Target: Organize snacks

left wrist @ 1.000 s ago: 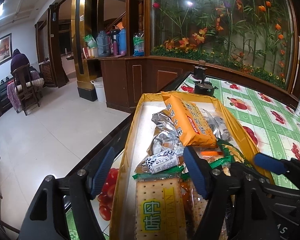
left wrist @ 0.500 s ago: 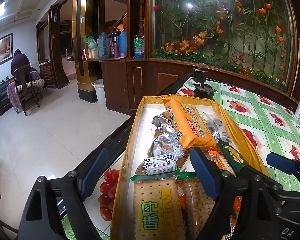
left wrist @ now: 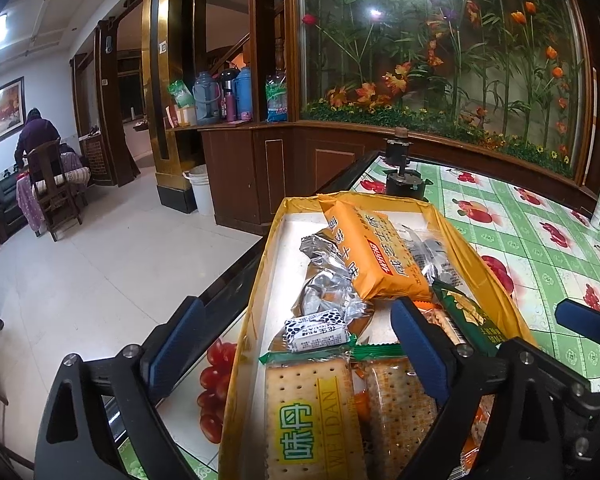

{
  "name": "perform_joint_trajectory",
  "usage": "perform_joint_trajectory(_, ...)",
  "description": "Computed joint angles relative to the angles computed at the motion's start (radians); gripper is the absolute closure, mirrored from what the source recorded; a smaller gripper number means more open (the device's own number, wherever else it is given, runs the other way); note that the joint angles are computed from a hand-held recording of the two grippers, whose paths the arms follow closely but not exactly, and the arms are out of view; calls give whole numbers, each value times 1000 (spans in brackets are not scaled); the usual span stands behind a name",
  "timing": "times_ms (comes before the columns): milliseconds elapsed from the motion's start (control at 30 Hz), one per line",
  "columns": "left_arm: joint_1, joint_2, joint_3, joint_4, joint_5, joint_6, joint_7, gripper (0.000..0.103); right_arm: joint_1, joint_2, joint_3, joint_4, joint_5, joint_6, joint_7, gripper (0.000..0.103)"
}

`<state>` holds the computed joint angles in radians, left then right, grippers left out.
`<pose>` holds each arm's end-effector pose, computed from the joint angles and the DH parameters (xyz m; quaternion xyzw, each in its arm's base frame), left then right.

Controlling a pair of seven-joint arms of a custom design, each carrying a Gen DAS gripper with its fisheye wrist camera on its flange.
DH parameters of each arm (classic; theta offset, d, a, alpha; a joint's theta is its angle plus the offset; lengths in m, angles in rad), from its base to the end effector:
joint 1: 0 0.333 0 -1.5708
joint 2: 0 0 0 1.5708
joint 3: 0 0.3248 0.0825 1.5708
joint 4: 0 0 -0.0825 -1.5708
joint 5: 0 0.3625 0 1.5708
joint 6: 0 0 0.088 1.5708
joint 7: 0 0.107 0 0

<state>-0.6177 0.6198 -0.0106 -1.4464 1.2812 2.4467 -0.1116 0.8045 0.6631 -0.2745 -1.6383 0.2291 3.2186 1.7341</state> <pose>0.5968 -0.4303 0.3836 -0.6665 0.5663 -0.3085 0.3741 0.6130 0.3894 0.3771 -0.7082 0.5387 -0.2100 0.4051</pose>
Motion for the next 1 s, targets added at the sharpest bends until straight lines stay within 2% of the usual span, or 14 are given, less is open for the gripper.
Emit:
perform_joint_trajectory(200, -3, 4, 1, 3, 2, -5, -3, 6, 19, -21, -12, -38, 11, 31, -21, 12)
perform_joint_trajectory(400, -8, 6, 2, 6, 1, -17, -4, 5, 4, -54, 23, -87, 48, 65, -66, 11)
perform_joint_trajectory(533, -8, 5, 3, 6, 3, -19, -8, 5, -31, -83, 75, -123, 76, 94, -107, 11)
perform_joint_trajectory(800, -9, -11, 5, -19, 29, -23, -58, 2, -60, -124, 127, -181, 150, 132, -177, 11)
perform_joint_trajectory(933, -2, -33, 3, -49, 79, 5, -117, 0, -102, -145, 180, -207, 171, 143, -204, 11)
perform_joint_trajectory(1000, 4, -36, -5, -50, 80, 5, -118, 0, -106, -151, 188, -216, 183, 146, -216, 11)
